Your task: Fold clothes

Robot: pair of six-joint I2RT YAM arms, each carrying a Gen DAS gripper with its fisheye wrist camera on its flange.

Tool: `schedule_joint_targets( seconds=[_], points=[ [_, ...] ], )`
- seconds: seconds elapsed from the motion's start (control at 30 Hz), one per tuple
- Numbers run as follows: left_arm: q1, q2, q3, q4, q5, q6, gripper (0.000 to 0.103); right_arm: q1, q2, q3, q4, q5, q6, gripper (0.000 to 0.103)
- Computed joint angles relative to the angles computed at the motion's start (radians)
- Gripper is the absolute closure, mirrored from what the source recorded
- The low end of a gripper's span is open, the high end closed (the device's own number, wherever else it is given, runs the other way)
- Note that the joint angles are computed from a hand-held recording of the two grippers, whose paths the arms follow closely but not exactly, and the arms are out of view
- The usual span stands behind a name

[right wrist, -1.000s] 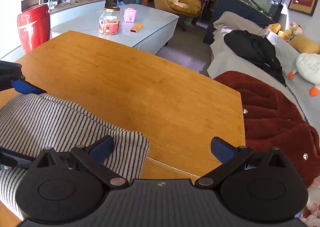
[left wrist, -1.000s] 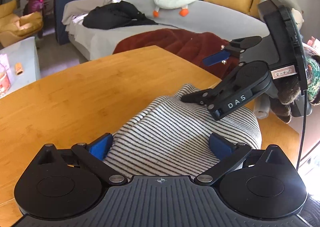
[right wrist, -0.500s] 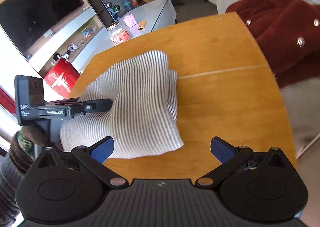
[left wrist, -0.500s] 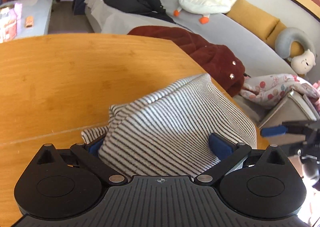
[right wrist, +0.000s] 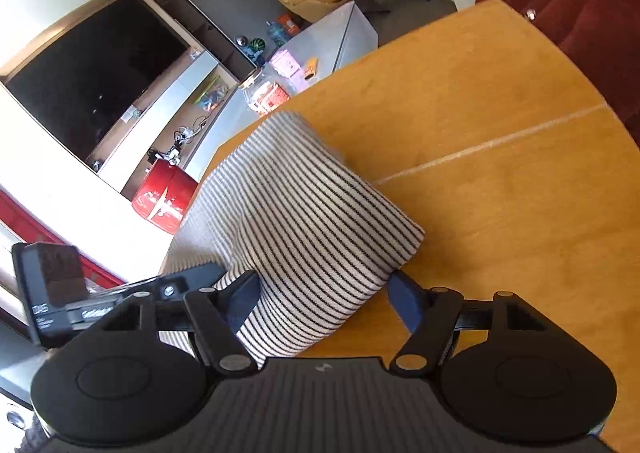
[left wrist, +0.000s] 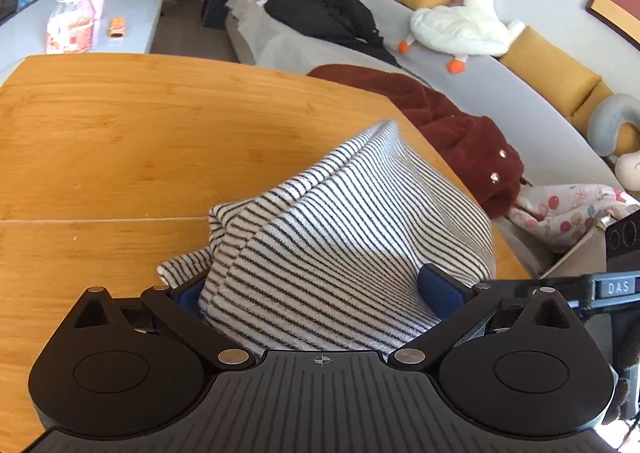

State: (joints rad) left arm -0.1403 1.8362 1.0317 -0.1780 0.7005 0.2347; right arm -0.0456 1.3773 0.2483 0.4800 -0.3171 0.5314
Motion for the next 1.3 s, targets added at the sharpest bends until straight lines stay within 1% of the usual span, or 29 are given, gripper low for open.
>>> schedule_joint_targets(
  seconds=[0.07,0.13,0.17,0.2,0.23,0.27,0.33,0.4,0.43,0.47,0.53,0.57,0.63,0.73,0.77,0.8,0.87,0.9,0.93,1.0,1.07,1.13,1.2,1.23,1.3],
  points=[
    [0.012,-0.039,-0.042,0.016,0.002,-0.015,0.0,0.023,0.051,0.017,0.056,0.064,-0.017,0.019],
    [0.034,-0.069,-0.057,-0.013,0.018,0.002,0.0,0.031,0.094,0.035,0.093,0.098,-0.008,0.014],
    [0.05,-0.083,-0.054,-0.048,0.031,0.025,0.0,0.035,0.109,0.044,0.101,0.112,-0.004,0.009],
    [0.069,-0.1,-0.052,-0.083,0.043,0.054,0.0,0.036,0.115,0.045,0.106,0.118,-0.003,0.007],
    [0.086,-0.125,-0.055,-0.103,0.049,0.084,0.0,0.035,0.114,0.041,0.11,0.117,-0.004,0.002],
    [0.099,-0.16,-0.069,-0.102,0.047,0.11,0.0,0.033,0.112,0.036,0.115,0.115,-0.006,0.0],
    [0.112,-0.236,-0.104,-0.068,0.034,0.142,0.0,0.03,0.109,0.026,0.123,0.111,-0.009,0.0],
    [0.111,-0.285,-0.123,-0.025,0.024,0.15,0.0,0.005,0.101,0.005,0.135,0.053,0.002,0.0],
    [0.1,-0.285,-0.116,-0.014,0.018,0.148,0.0,-0.011,0.09,-0.013,0.143,0.018,0.004,0.0],
    [0.084,-0.272,-0.102,-0.01,0.008,0.143,0.0,-0.017,0.074,-0.025,0.136,-0.002,0.004,0.0],
    [0.036,-0.213,-0.064,-0.004,-0.043,0.131,0.0,-0.003,0.029,-0.046,0.108,0.01,0.008,0.0],
    [0.013,-0.177,-0.047,-0.001,-0.076,0.133,0.0,0.001,0.017,-0.062,0.116,0.012,0.022,0.0],
    [-0.024,-0.098,-0.013,-0.001,-0.131,0.139,0.0,0.002,0.018,-0.098,0.176,0.004,0.069,0.0],
    [-0.004,-0.025,0.032,-0.026,-0.063,0.084,0.0,0.004,0.028,-0.153,0.277,-0.007,0.141,0.0],
    [0.005,-0.015,0.037,-0.034,-0.044,0.073,0.0,0.001,0.036,-0.154,0.288,-0.034,0.14,0.0],
    [0.011,-0.013,0.03,-0.03,-0.034,0.071,0.0,0.003,0.043,-0.14,0.276,-0.064,0.12,0.0],
    [0.021,-0.024,-0.001,-0.013,-0.022,0.074,0.0,0.016,0.054,-0.108,0.256,-0.088,0.1,0.001],
    [0.025,-0.031,-0.016,-0.009,-0.013,0.074,0.0,0.019,0.064,-0.086,0.252,-0.1,0.103,0.003],
    [0.03,-0.039,-0.029,-0.007,-0.004,0.071,0.0,0.024,0.071,-0.063,0.236,-0.098,0.102,0.007],
    [0.035,-0.055,-0.059,0.009,0.006,0.047,0.0,0.035,0.08,-0.01,0.181,-0.064,0.094,0.011],
    [0.034,-0.068,-0.086,0.028,0.014,0.018,0.0,0.057,0.098,0.047,0.12,0.005,0.06,0.016],
    [0.027,-0.071,-0.098,0.027,0.029,0.004,0.0,0.079,0.123,0.103,0.065,0.076,0.019,0.016],
    [0.01,-0.078,-0.102,0.02,0.025,-0.014,0.0,0.102,0.116,0.121,0.044,0.137,-0.018,0.015],
    [0.002,-0.085,-0.106,0.018,0.018,-0.02,0.0,0.12,0.09,0.11,0.048,0.179,-0.037,0.013],
    [-0.004,-0.102,-0.118,0.02,0.009,-0.02,0.0,0.143,0.025,0.073,0.072,0.235,-0.065,0.001]
  ],
)
